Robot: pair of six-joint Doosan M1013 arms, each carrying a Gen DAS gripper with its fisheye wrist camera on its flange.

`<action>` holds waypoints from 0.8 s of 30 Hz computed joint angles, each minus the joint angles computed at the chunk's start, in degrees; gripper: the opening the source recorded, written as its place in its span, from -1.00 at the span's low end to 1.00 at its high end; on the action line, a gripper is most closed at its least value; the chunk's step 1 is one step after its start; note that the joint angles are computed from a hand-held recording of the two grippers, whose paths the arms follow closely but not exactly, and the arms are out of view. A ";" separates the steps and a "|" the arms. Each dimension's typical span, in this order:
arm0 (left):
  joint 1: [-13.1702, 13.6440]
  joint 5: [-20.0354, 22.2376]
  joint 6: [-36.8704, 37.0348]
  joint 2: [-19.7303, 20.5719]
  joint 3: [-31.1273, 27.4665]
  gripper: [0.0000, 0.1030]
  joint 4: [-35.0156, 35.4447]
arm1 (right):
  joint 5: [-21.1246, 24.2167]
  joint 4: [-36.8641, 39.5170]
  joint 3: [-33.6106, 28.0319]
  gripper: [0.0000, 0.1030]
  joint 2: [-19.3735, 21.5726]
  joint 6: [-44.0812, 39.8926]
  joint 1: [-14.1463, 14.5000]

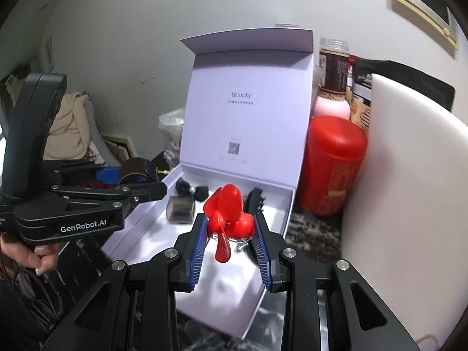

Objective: Organize rigid objects
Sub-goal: 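Lower the hair tie and red fan into the white box with both grippers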

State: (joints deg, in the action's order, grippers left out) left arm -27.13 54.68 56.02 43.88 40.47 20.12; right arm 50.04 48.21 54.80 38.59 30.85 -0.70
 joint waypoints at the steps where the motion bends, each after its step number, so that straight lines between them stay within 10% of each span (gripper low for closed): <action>1: 0.16 0.09 -0.02 0.38 -0.69 -0.20 -0.09 | 0.22 -0.27 -1.03 -0.39 0.57 0.71 0.14; 24: 2.12 3.14 -0.22 8.11 -12.58 -0.20 0.51 | 3.86 -7.72 -17.84 -0.39 10.46 9.42 2.79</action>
